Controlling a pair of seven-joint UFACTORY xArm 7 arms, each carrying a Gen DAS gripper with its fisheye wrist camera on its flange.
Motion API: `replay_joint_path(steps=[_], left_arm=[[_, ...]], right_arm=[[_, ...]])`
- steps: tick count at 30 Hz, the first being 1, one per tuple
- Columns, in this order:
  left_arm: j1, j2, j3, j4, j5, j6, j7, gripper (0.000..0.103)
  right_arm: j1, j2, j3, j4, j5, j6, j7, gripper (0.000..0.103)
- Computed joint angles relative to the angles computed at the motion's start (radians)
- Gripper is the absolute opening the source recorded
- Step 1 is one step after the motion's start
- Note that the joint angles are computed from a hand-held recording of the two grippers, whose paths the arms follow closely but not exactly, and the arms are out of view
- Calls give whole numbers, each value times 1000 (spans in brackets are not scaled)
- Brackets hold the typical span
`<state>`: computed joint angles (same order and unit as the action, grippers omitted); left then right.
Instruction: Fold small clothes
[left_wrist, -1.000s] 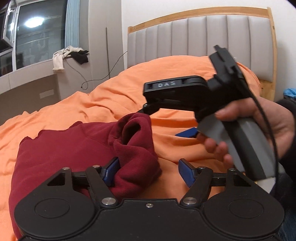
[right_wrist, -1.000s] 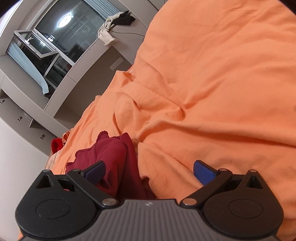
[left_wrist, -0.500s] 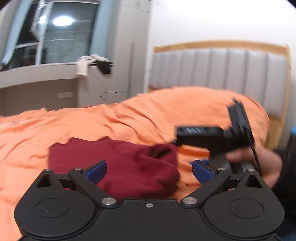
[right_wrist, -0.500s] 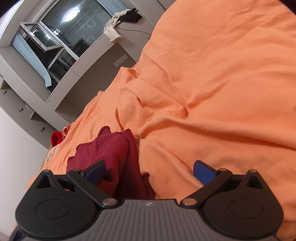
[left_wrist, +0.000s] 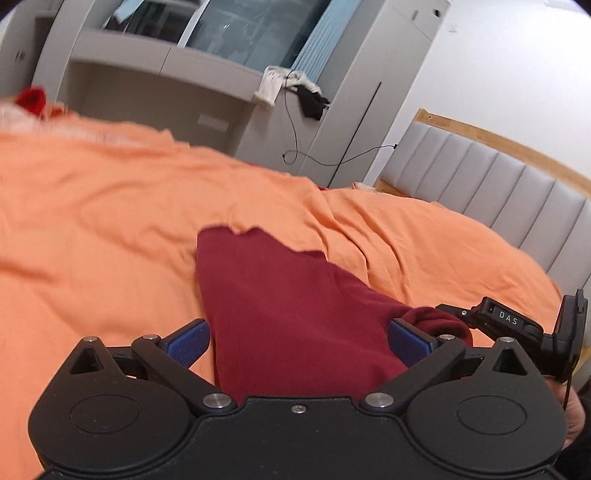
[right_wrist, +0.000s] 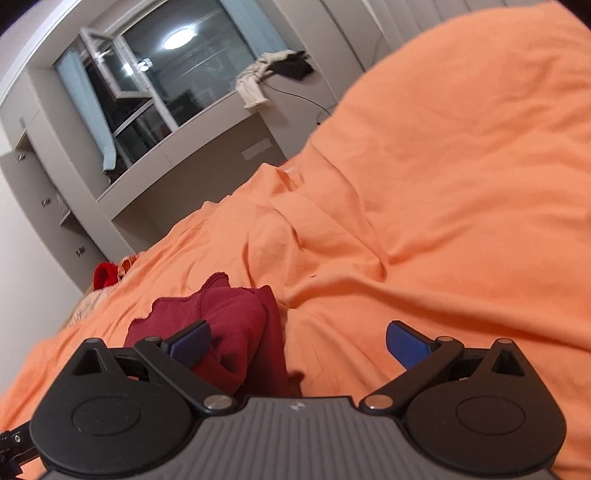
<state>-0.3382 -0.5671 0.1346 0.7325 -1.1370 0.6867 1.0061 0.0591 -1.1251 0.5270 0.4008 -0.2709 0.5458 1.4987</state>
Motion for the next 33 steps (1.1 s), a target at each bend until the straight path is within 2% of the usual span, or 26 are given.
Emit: replay_joint_path(steps=[3,8,16,22,26,29,33], left_arm=[[12,18,-11,-20,40,9,-14,102],[17,36,8,-38,10,41,4,102],[27,24,-16,-61,-18,10,57,102],[30,26,-14,-56,-9,19,45,103],[31,25,-14,-57,-7,20,46,103],[31,27,-13,-57,-7,19,51,103],[31,28,-13,-55,-7,20,49,103]], right_arm=[[-15,16,21,34,-35,45,-40,103],[-63,-14,59,54,-88,105,-37,103],[19,56,-18,46,-55,55,-105,103],[104,118,-80,86,-67,140,-336,103],[115,140,-39,113,-139,222,-500,103],[111,136,2,119,-186,253,-557,103],[107,95,-5,112,-186,259,-554,103]])
